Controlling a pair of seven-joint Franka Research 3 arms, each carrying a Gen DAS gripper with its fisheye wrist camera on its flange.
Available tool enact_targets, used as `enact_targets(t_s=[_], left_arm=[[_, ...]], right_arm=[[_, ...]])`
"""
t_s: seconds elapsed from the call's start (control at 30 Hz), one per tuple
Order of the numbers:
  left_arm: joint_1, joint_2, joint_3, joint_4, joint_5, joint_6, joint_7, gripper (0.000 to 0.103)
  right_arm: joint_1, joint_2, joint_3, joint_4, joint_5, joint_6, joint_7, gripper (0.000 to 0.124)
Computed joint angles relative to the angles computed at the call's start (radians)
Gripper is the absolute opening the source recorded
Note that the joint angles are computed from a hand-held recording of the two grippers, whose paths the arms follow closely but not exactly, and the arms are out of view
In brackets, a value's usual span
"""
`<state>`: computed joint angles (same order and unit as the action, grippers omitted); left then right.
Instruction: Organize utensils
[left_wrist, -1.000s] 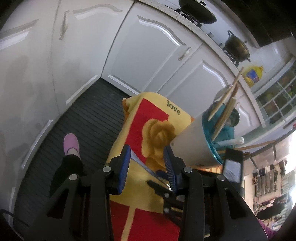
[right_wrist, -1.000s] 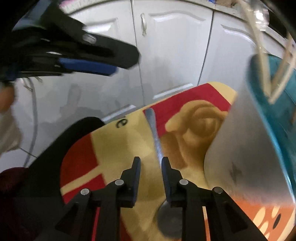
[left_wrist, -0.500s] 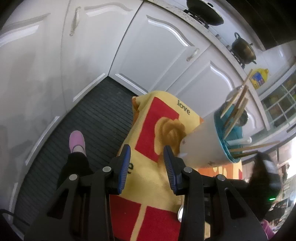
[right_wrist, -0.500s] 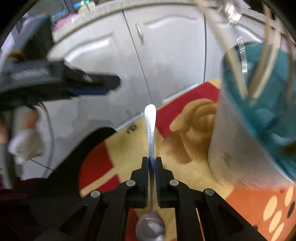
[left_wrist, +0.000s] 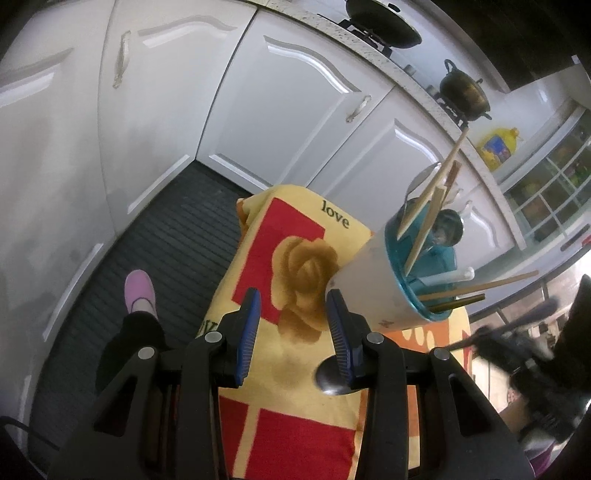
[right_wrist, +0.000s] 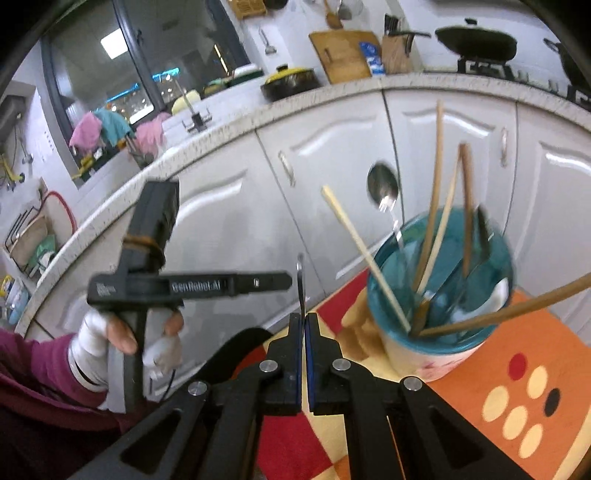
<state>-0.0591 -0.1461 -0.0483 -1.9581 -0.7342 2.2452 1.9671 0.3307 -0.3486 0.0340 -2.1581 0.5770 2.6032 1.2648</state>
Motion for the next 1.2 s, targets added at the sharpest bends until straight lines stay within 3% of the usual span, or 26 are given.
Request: enact_targets(t_s=[0.17,0.4,0.6,0.87,0.97,1.2], left_arm=[[-0.001,0.001,-0.001,0.000,-0.008,-0.004,-0.001,0.036],[-0.010,0.000,-0.008,0.006,-0.025,-0.014,0.014,0.036],[-0.026,-0.006,-0.017,0.007,-0.018,-0.003,0.027,0.036],[-0.046,-0.015,-0.025,0.001,-0.007,0.007,0.028,0.047],[-0.056,-0.024,-0.030,-0.007,0.008,0.023,0.033,0.048],[-0.082,-0.054,-0.037,-0.034,0.068,0.060,0.023,0.048]], right_arm=[[-0.046,-0.073,0.008,-0.009,-0.072,0.023,0.033,0.001],[-0.129,-0.067,0.041,0.031,-0.226,0.069,0.146,0.001],[-0.171,-0.023,0.073,0.057,-0.384,0.017,0.231,0.001],[-0.140,-0.013,0.034,0.033,-0.352,-0.010,0.255,0.005],[-0.129,-0.033,0.019,0.014,-0.316,-0.008,0.251,0.021],[-0.156,-0.053,0.040,0.006,-0.353,-0.027,0.293,0.023]])
